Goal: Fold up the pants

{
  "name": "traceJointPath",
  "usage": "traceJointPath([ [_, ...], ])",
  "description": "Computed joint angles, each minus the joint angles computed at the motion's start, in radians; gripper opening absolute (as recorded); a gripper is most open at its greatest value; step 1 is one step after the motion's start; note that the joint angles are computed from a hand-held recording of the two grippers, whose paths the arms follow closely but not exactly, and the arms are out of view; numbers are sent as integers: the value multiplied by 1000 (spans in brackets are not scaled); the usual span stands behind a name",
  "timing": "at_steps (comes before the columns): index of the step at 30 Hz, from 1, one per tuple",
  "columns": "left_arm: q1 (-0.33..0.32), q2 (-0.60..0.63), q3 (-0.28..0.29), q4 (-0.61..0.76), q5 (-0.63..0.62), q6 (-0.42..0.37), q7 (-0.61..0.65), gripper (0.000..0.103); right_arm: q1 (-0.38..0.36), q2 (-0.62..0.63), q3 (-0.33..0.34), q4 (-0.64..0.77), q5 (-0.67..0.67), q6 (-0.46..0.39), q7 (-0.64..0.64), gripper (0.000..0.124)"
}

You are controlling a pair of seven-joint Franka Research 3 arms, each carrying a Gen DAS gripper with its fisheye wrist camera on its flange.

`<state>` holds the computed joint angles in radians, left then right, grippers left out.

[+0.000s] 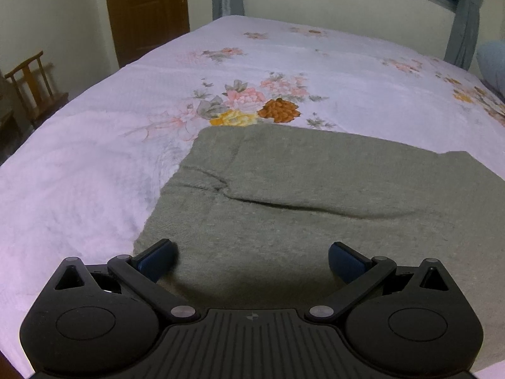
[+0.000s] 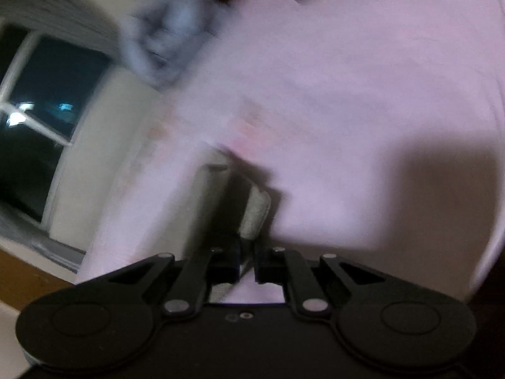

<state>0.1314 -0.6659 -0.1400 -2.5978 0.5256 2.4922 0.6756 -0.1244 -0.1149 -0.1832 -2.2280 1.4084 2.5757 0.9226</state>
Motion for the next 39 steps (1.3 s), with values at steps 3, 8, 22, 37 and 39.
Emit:
traceJointPath([
  [3,4,-10,13,-7,-12,-30,0,103,2,-14,3,-5,-3,15,-10,0],
  [8,-20,-125,109,-92,-165,-11,-3,103,27,-120,53,-95,-75,272,38,2],
  [22,-59,-347,-48,-197,-210,-69,-243,103,306,-187,83,-172,131,-117,41,12],
  [37,-184,-364,-45,-245,-203,29,-312,103,330,-97,135,-134,234,-128,127,12],
  [39,-185,-357,-49,-246,-204,30,-309,103,330,-79,140,-119,263,-138,115,12],
])
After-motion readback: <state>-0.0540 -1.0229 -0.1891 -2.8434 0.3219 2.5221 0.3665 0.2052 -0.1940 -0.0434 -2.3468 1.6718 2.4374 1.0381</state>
